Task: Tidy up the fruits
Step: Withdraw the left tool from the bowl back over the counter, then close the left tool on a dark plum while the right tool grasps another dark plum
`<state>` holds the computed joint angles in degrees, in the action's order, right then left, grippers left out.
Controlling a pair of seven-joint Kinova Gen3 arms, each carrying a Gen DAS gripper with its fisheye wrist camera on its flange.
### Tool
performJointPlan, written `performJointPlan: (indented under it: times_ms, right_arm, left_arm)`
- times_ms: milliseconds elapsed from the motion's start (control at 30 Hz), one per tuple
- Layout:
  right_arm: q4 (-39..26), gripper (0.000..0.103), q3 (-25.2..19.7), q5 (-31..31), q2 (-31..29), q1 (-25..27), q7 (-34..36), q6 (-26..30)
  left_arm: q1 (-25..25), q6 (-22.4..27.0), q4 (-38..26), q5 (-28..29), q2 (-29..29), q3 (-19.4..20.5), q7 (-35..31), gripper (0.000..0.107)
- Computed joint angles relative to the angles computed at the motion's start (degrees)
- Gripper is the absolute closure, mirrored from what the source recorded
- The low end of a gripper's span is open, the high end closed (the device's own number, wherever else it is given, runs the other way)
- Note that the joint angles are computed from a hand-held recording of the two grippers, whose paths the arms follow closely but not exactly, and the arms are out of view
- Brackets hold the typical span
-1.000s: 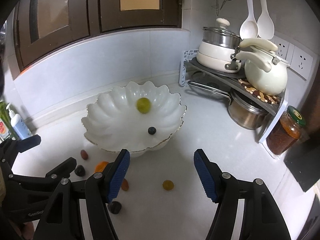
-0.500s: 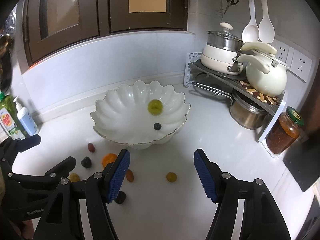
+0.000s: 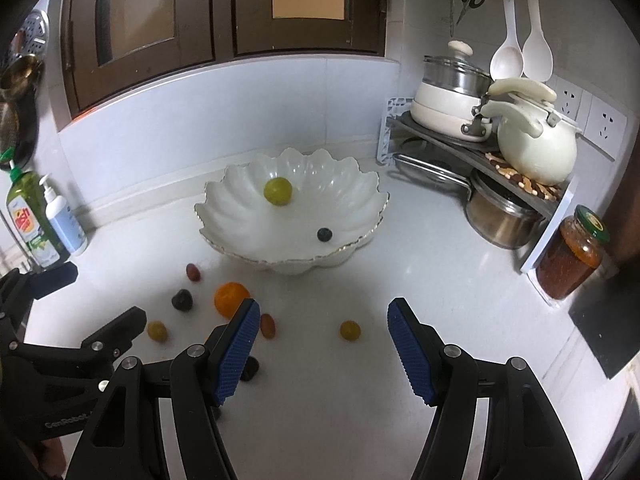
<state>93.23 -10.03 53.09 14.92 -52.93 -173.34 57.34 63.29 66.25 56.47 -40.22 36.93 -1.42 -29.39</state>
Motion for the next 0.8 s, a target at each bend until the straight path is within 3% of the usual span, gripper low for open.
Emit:
performJointPlan:
  times_ms: [800]
  right_arm:
    - [6.02, 0.036, -1.44, -0.38, -1.71, 1.57, 1.70, -5.36]
  left_arm:
    - [1.55, -3.21, 4.14, 0.33, 0.18, 1.21, 5.25, 0.012]
